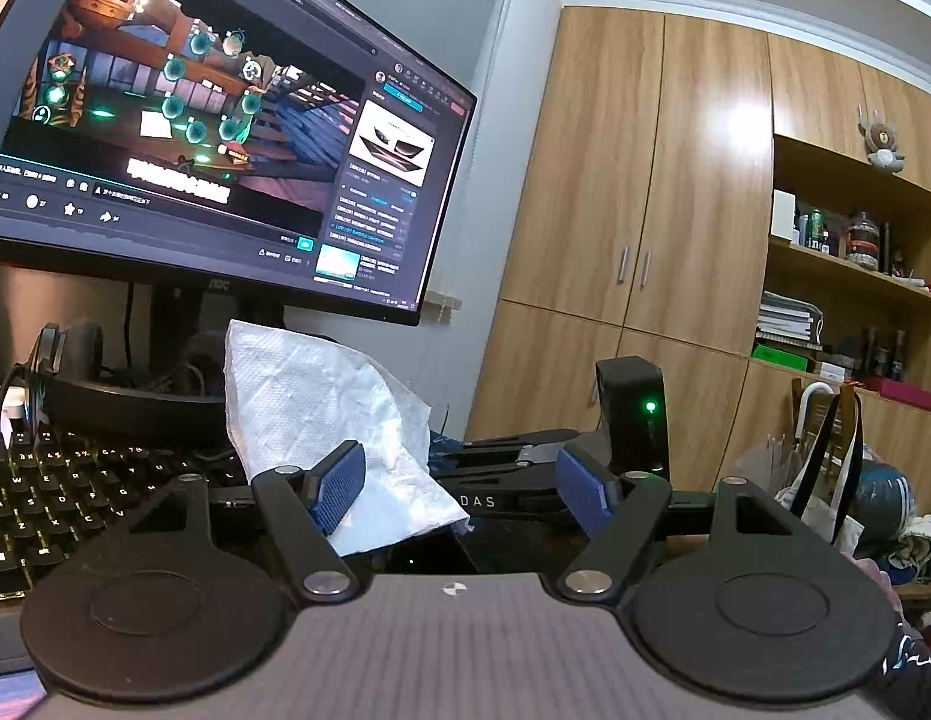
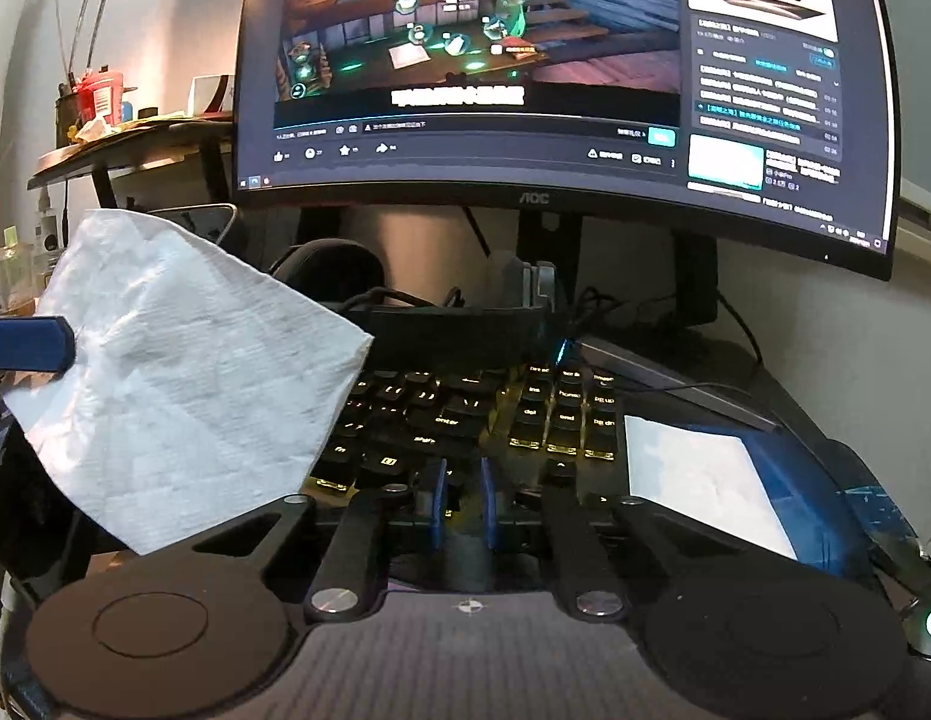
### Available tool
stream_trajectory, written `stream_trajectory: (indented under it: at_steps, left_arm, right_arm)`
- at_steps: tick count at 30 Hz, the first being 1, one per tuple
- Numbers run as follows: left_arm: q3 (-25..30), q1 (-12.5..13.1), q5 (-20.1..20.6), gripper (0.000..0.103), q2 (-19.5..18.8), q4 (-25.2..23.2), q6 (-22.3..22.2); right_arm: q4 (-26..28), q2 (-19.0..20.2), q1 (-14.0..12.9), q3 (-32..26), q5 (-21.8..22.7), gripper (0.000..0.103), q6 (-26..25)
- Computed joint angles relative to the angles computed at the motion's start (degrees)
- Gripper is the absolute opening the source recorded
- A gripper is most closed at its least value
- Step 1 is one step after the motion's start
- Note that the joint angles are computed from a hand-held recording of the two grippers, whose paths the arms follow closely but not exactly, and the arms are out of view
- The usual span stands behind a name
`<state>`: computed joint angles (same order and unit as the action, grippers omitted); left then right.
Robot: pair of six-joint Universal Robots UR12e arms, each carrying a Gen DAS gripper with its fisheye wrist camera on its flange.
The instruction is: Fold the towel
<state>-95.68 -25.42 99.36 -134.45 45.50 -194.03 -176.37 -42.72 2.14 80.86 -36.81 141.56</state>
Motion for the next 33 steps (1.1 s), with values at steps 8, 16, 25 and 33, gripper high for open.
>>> stream_trajectory:
  at_steps: [8, 16, 25, 33]
  left_arm:
    - [0.16, -0.22, 0.36, 0.074, -0.26, 0.4, -0.07]
    - [0.22, -0.43, 0.63, 0.074, -0.38, 0.72, -0.02]
    - [0.01, -0.35, 0.6, 0.074, -0.23, 0.74, -0.03]
    - [0.08, -0.2, 0.39, 0.074, -0.18, 0.62, -0.11]
  right_arm:
    - [-0.33, 0.19, -0.02, -0.23, 1.02, 0.013, 0.65]
    - [-1.02, 0.11, 0.15, -0.12, 1.1, 0.013, 0.96]
    - [-0.81, 0.21, 0.06, 0.02, 0.83, 0.013, 1.07]
    - [-0.05, 0.23, -0.03, -0.04, 0.71, 0.013, 1.24]
